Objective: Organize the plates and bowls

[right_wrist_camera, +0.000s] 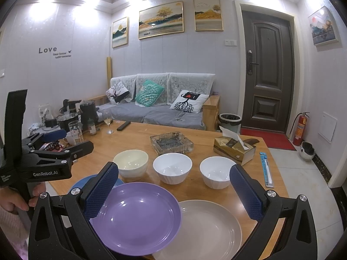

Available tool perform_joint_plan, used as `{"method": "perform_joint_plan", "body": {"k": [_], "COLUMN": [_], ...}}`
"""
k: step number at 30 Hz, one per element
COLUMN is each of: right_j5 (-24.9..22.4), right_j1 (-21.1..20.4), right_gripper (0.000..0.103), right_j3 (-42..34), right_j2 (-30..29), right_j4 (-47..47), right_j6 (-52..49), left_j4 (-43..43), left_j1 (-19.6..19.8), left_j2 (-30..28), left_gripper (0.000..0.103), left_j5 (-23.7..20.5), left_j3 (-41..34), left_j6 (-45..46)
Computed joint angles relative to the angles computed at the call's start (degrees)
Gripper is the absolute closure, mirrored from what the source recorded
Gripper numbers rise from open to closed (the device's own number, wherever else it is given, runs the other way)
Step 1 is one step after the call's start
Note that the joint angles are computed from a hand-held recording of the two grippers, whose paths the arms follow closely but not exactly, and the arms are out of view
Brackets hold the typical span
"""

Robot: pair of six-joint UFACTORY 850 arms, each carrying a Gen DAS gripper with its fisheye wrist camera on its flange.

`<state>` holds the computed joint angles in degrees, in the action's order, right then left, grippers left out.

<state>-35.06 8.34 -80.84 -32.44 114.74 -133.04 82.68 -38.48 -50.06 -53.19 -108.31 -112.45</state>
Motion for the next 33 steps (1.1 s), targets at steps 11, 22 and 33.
{"method": "perform_joint_plan", "body": {"k": [11,22,33], "right_j5": [-1.1,1.9,7.0], "right_j1": [-0.1,-0.1,0.4], "right_gripper": [0.001,0.035,0.051], "right_j3": [0.4,-3.0,-14.7], "right_j2": [0.2,-3.1,-15.1], "right_j4": [0.0,-8.4,-41.0], "right_j6": [-1.1,10.5,50.1], "left_j4": [0.9,-1.0,-26.1], "left_j1": [0.7,4.0,8.9], "left_j2": [2.4,2.9,-1.5], "left_gripper": [0.000,0.001,0.060], "left_j5": [3.2,13.5,29.9], "left_j3": [3.8,6.5,6.1], "left_j6": [-3.7,-8.4,7.9]}}
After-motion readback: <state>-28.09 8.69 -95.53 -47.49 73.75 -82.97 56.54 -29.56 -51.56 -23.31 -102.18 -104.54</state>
